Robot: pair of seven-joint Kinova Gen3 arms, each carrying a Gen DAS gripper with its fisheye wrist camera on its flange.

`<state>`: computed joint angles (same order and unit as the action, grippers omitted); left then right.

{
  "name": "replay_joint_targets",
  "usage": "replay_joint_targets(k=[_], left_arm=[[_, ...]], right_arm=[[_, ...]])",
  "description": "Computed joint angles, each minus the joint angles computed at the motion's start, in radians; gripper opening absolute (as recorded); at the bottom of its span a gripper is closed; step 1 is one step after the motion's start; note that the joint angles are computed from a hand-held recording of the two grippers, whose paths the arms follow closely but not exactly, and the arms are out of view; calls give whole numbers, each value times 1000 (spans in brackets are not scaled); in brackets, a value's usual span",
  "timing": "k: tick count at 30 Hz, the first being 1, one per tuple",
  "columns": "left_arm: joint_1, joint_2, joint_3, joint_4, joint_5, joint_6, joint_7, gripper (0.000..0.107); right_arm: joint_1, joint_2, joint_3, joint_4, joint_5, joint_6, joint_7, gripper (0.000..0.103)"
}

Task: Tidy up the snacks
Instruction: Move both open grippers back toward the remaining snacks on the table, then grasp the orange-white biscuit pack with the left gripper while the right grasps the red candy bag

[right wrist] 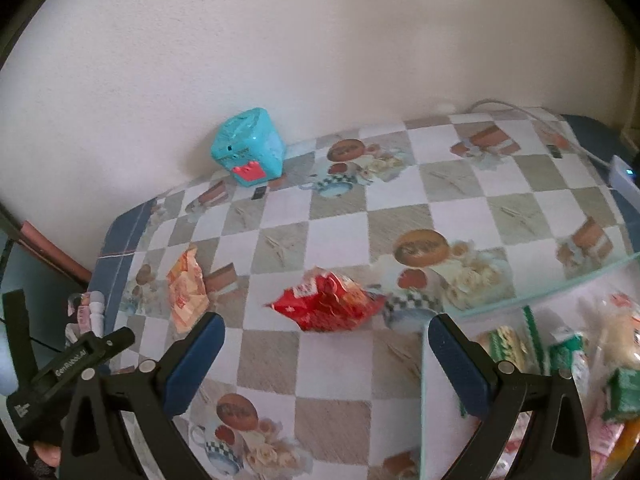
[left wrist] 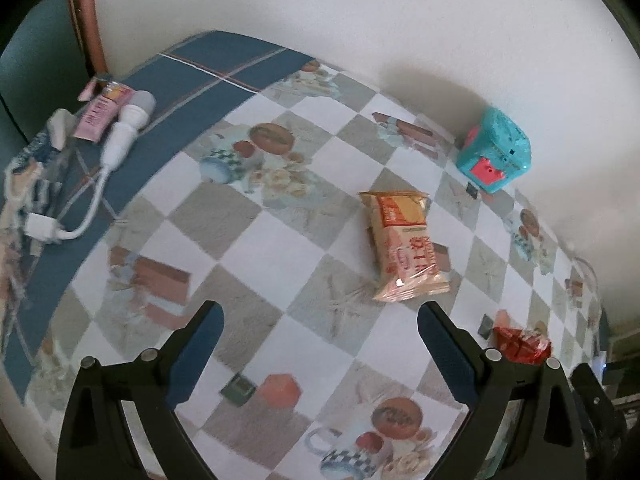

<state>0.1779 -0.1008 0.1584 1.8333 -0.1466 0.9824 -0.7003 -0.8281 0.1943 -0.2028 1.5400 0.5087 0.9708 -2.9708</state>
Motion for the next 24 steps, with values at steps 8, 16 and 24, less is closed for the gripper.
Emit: replay_joint_targets(k=[8, 16, 24], left_arm=[[9, 102, -24, -90, 57, -13, -105, 98], [51, 229, -43, -179, 30, 7, -97, 98], [91, 274, -64, -207, -13, 9, -46, 82]], right_arm=[[36, 56, 28, 12, -34, -88, 49, 103], [56, 104, 51, 15, -118, -148, 119, 103], [33, 113, 82, 19, -112, -145, 95, 96]])
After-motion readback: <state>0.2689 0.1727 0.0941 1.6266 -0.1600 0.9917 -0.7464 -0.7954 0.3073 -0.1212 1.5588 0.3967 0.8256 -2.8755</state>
